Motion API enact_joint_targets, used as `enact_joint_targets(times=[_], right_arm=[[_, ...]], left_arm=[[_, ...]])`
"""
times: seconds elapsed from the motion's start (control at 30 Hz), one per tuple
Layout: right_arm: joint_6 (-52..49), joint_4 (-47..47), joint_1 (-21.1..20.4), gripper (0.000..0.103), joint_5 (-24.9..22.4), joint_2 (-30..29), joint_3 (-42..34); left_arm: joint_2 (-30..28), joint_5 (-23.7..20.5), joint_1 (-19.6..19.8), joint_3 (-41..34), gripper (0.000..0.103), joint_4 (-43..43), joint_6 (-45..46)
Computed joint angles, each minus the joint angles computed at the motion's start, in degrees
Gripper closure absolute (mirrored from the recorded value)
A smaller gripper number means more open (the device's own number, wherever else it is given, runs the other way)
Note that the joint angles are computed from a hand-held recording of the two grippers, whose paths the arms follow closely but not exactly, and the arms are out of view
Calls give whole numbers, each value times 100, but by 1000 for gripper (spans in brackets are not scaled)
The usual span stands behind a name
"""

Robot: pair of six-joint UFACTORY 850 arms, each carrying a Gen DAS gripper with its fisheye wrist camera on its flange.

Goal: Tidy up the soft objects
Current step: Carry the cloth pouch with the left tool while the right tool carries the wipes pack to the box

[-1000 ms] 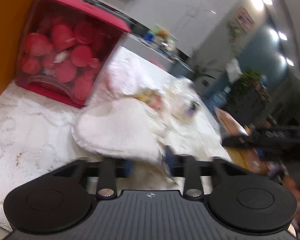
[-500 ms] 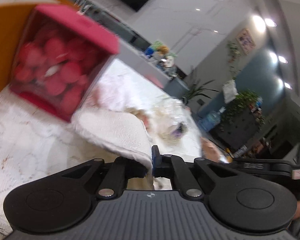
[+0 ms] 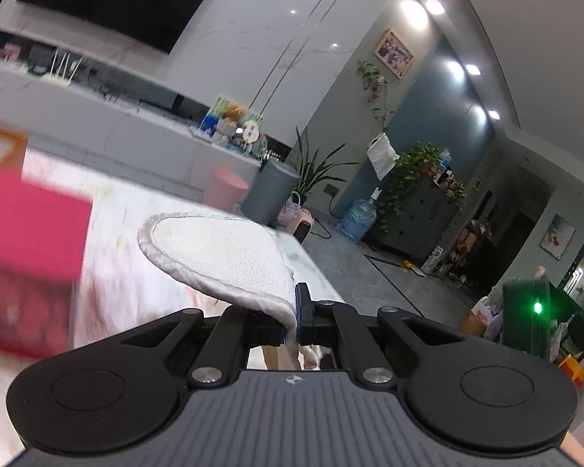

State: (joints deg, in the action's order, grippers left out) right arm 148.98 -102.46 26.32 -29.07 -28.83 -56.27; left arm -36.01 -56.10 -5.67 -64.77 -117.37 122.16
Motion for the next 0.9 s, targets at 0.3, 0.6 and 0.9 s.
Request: enact_joint_targets(times=[0.3, 0.6, 0.9], right_arm=[[-905, 674, 262, 45, -763, 211, -582], [-1660, 133, 535, 45, -490, -815, -2602], [-3720, 1464, 802, 45, 779, -2618, -5497]], left_arm=[[156, 359, 568, -870, 98, 606, -310], [-206, 1190, 1254, -1691, 98, 438, -453], [-1316, 2392, 1232, -2983, 98, 1162, -1350]])
